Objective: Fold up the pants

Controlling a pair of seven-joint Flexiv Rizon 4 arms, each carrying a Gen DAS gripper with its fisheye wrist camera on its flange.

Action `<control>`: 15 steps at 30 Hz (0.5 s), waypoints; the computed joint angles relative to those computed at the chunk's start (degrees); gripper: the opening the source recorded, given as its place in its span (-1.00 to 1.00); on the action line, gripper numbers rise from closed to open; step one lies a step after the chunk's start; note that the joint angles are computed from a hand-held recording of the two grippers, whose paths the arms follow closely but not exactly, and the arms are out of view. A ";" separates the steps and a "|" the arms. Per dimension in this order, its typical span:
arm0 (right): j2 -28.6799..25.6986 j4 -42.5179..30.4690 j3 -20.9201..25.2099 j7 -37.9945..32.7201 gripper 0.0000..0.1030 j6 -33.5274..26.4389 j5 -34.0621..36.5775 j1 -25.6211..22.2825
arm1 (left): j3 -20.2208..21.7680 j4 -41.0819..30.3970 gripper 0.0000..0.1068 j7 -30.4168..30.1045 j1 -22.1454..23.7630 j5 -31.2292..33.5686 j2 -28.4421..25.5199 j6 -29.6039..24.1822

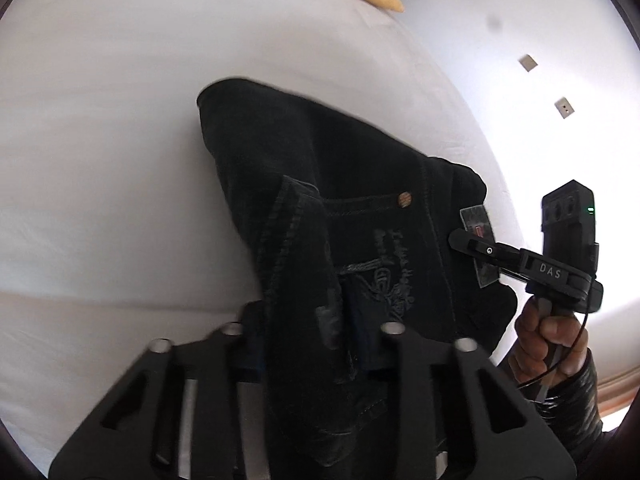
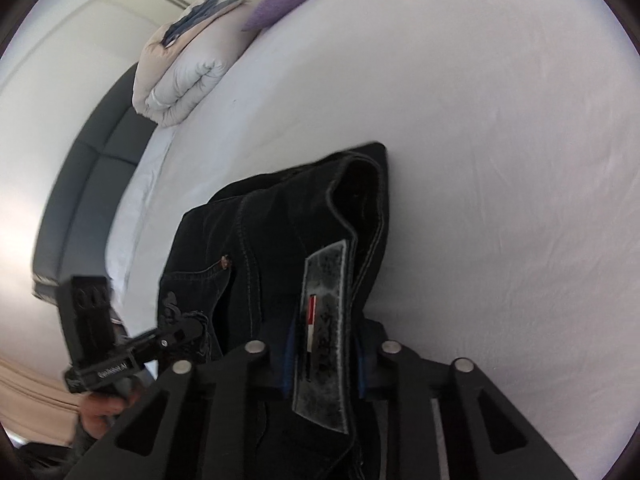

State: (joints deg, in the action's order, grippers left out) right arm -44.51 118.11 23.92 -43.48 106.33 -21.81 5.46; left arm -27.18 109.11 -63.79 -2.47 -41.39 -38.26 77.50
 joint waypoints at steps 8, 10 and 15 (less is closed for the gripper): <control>7.49 1.09 -7.91 -3.70 -0.64 2.44 2.89 7.62 | 0.16 -6.08 -0.62 2.84 -0.56 2.16 0.86 1.49; 7.42 -0.57 -6.48 -3.82 -0.64 1.87 1.64 4.84 | 2.93 -10.65 -0.62 1.93 -2.54 4.56 -0.45 -0.56; 3.31 -7.68 -1.18 -4.74 -0.64 -1.42 -2.36 -2.87 | 9.97 -25.35 -0.62 -2.25 -7.11 10.33 -7.62 -6.70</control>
State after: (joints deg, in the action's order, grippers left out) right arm -41.20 110.43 22.74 -48.22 104.91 -24.17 2.59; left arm -17.22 83.76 -66.04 -9.58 -31.06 -45.88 70.80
